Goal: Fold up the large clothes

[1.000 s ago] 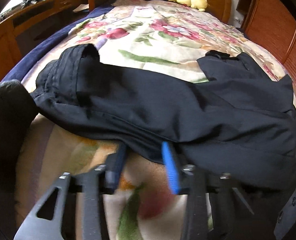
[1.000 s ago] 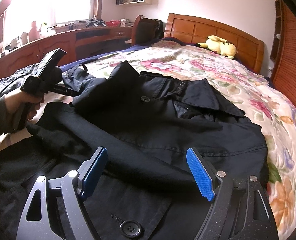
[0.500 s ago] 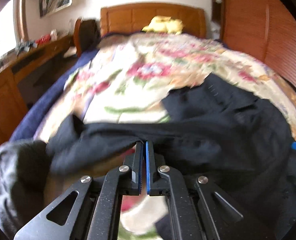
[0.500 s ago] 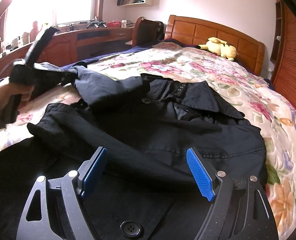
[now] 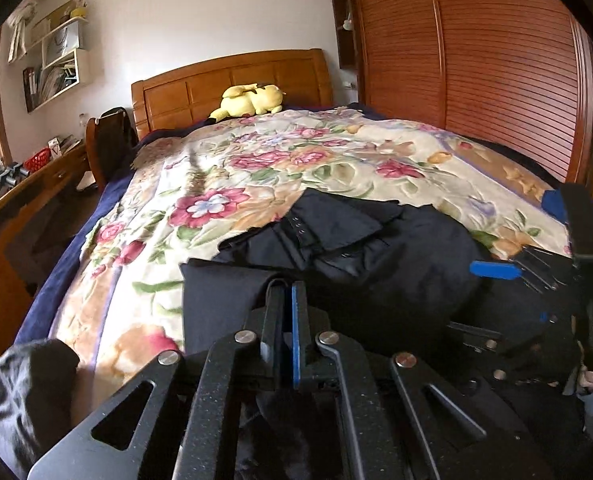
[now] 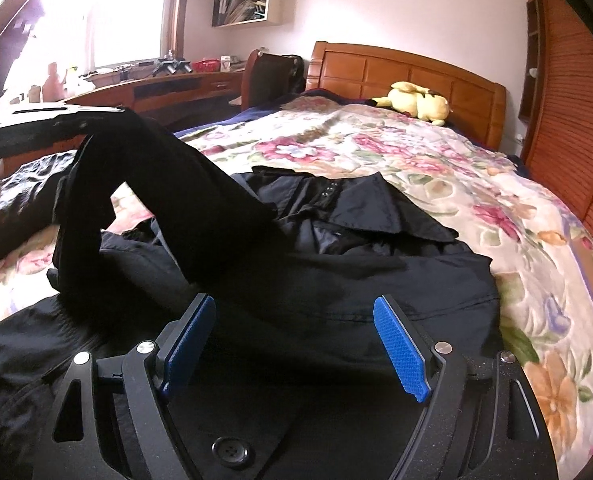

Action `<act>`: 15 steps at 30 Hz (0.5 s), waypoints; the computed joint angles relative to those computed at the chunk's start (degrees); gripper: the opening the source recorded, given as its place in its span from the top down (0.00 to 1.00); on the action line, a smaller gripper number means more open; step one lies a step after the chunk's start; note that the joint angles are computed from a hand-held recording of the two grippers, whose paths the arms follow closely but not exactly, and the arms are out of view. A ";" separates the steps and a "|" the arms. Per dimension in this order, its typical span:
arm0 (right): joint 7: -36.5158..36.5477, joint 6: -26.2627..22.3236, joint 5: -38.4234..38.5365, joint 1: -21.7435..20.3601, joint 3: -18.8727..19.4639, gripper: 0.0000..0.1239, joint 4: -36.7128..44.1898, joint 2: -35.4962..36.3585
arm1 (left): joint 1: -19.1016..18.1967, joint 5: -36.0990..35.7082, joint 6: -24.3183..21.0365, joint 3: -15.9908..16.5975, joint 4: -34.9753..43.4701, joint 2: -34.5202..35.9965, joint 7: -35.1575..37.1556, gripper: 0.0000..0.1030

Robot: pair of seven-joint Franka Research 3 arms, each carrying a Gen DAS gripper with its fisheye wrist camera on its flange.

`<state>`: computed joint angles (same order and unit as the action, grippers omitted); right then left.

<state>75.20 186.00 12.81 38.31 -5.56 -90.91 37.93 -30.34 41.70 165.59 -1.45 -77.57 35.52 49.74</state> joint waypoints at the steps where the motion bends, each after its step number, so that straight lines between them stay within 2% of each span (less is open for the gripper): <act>1: 0.12 -0.01 0.07 0.38 -0.37 0.33 0.07 0.10 | -0.40 0.18 0.24 0.34 -0.96 -0.53 -1.05 0.97; 4: 0.33 -0.24 0.14 0.95 -0.95 0.33 0.38 0.38 | -1.07 1.26 1.02 0.91 -4.15 -2.14 -3.17 0.76; 5: 0.38 -0.33 0.08 1.09 -1.16 0.33 0.48 0.46 | -1.59 2.47 1.81 1.57 -5.53 -2.85 -4.36 0.65; 7: 0.60 -0.42 -0.06 1.89 -2.12 0.33 0.54 0.60 | -3.45 5.88 3.55 4.11 -8.17 -4.19 -9.16 0.57; 9: 0.68 -0.54 -0.19 1.92 -2.22 0.33 0.63 0.64 | -5.45 10.38 4.22 6.84 -10.43 -5.54 -15.56 0.39; 11: 0.80 -0.59 -0.31 1.92 -2.25 0.33 0.59 0.61 | -6.82 15.30 5.25 8.89 -12.20 -6.63 -21.90 0.29; 15: 0.59 -0.90 -0.64 0.72 -0.74 0.33 0.76 0.59 | -9.49 25.38 5.31 12.29 -14.48 -8.30 -34.08 0.26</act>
